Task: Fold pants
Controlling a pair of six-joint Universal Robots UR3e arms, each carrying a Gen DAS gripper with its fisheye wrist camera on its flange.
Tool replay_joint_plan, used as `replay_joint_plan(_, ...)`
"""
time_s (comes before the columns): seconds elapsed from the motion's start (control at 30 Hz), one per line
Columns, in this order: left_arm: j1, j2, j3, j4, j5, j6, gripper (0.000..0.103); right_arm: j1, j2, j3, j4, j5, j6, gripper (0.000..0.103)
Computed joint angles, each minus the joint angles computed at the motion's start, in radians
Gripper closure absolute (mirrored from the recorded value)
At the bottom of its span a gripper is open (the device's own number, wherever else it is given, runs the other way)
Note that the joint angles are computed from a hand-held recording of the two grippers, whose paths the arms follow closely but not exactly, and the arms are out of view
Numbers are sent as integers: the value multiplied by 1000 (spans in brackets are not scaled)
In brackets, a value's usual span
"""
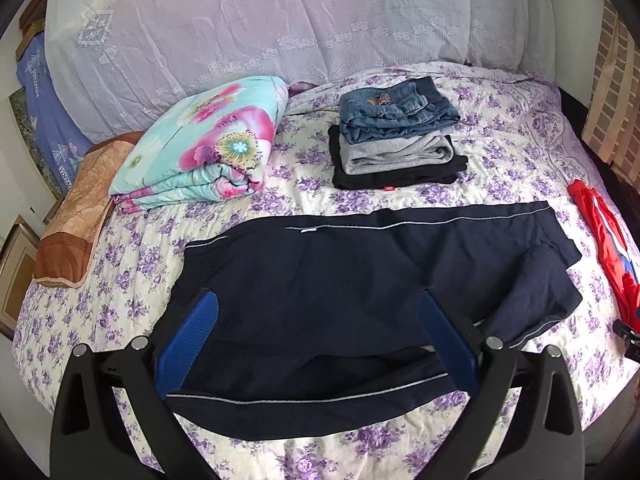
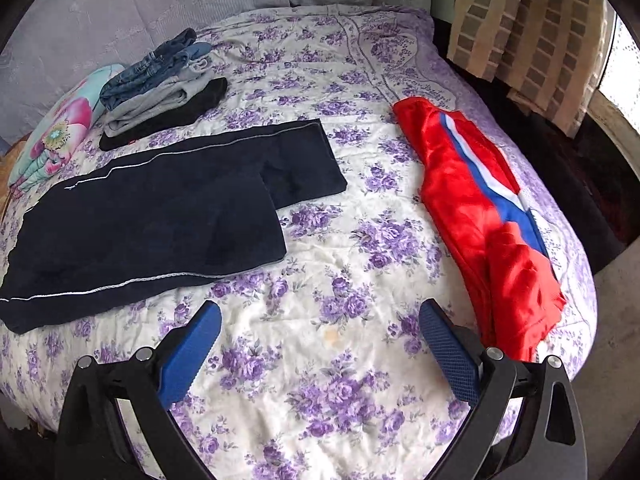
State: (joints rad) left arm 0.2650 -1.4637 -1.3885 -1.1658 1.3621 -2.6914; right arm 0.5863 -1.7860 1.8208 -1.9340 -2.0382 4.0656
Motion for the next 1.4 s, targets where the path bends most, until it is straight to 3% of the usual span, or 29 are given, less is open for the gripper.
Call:
replay_joint_plan(0.17, 106, 34, -49, -13, 52, -23, 5, -281, -88, 236, -350, 351, -171, 10)
replay_joint_plan(0.3, 208, 71, -100, -21, 91, -32, 5, -488, -85, 389, -492, 650, -198, 31)
replay_joint_plan(0.47, 348, 125, -187, -23, 125, -14, 5, -547, -22, 451, -616, 752, -178, 42)
replay_joint_plan(0.53, 374, 127, -200, -31, 141, -14, 5, -561, -2, 466, -678, 774, -186, 59)
replay_joint_plan(0.57, 381, 127, -208, -32, 152, -15, 5, -558, 18, 457, -699, 780, -197, 73)
replay_joint_plan(0.6, 393, 130, -218, -33, 154, -9, 5, -551, 23, 442, -690, 764, -207, 78)
replay_joint_plan(0.63, 401, 133, -226, -34, 153, -2, 5, -548, 18, 436, -693, 756, -213, 92)
replay_joint_plan(0.77, 417, 137, -258, -23, 145, 41, 5, -592, -118, 444, -674, 836, -237, 94)
replay_joint_plan(0.87, 437, 109, -253, -37, 112, 69, 5, -584, -288, 401, -565, 850, -244, 94)
replay_joint_plan(1.07, 496, 73, -281, -11, 65, 129, 5, -458, -711, 391, -224, 728, -194, 94)
replay_joint_plan(1.2, 527, 27, -306, 20, 77, 167, 5, -224, -657, 486, -206, 517, -10, 93)
replay_joint_plan(1.3, 549, -16, -309, 41, 88, 191, 5, -162, -526, 568, -286, 511, 76, 93)
replay_joint_plan(1.4, 603, -65, -277, 11, 42, 191, 5, -107, -534, 634, -300, 512, 164, 92)
